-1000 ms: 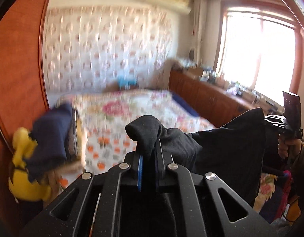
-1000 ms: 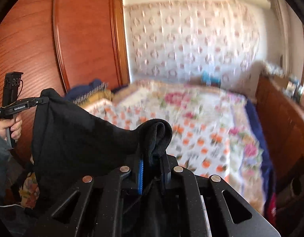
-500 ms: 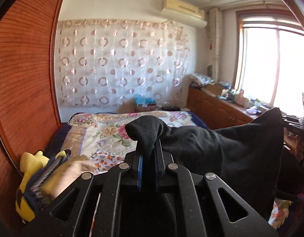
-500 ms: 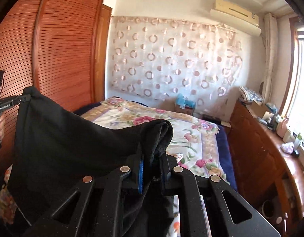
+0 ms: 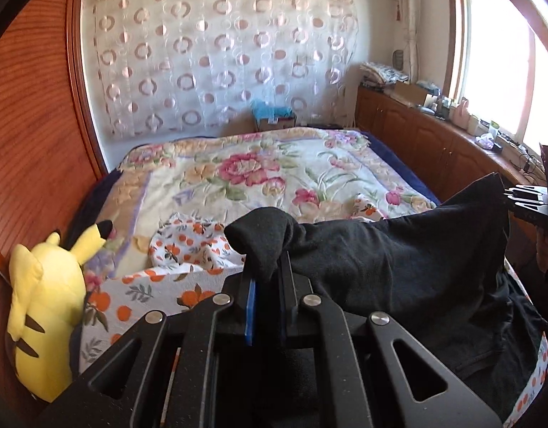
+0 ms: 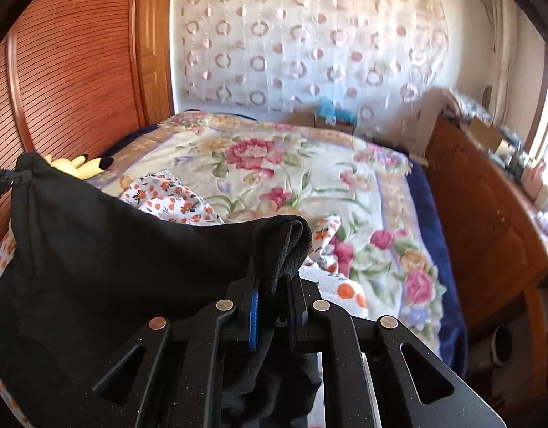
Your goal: Fold small clothes
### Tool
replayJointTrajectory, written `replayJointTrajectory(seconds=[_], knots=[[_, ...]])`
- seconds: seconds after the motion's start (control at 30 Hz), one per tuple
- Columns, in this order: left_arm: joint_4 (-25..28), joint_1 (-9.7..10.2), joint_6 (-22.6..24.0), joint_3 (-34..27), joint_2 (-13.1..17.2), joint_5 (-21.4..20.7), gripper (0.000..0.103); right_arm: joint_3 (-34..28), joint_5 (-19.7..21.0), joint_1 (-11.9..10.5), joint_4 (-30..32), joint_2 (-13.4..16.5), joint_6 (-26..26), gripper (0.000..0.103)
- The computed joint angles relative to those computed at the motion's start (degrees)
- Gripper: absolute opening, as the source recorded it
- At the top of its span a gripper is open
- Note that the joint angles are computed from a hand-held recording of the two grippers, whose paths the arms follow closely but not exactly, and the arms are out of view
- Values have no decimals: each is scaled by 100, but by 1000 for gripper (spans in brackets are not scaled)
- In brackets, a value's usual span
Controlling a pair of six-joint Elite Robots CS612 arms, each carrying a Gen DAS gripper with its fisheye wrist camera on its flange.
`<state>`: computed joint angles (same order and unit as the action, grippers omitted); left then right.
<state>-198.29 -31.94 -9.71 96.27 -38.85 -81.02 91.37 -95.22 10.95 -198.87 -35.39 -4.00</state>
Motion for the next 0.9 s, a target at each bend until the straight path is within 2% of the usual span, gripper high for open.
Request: replayJointTrajectory(seconds=[0.13, 0.17, 0.2, 0.27, 0.3, 0.33, 0.4, 0.43, 0.7, 0.77, 0.9], knots=[[209, -43, -44, -87, 77, 106, 10, -87, 121, -60, 33, 78, 4, 12], [269, -42, -21, -121, 87, 111, 13, -74, 195, -100, -41, 96, -13, 12], [324, -44, 16, -150, 99, 136, 25, 91, 280, -164, -99, 32, 0, 14], [286, -38, 11, -156, 100, 203, 41, 47, 177, -167, 1, 64, 33, 22], [227, -22, 8, -151, 94, 207, 48, 42, 110, -168, 78, 36, 75, 29], [165, -15, -4, -129, 75, 299, 50, 23, 44, -167, 133, 25, 143, 40], [139, -14, 60, -96, 51, 501, 50, 72, -80, -152, 75, -28, 342, 55], [88, 2, 108, -42, 20, 491, 50, 98, -112, -143, -12, -41, 404, 58], [52, 66, -170, 528, -217, 109, 50, 883, 136, -46, -549, -351, 590, 61], [-13, 24, -258, 715, -266, -30, 50, 1111, 424, -46, -556, -426, 622, 61], [-32, -153, -321, 1040, -321, -298, 50, 1506, 750, 4, -408, -576, 698, 61]])
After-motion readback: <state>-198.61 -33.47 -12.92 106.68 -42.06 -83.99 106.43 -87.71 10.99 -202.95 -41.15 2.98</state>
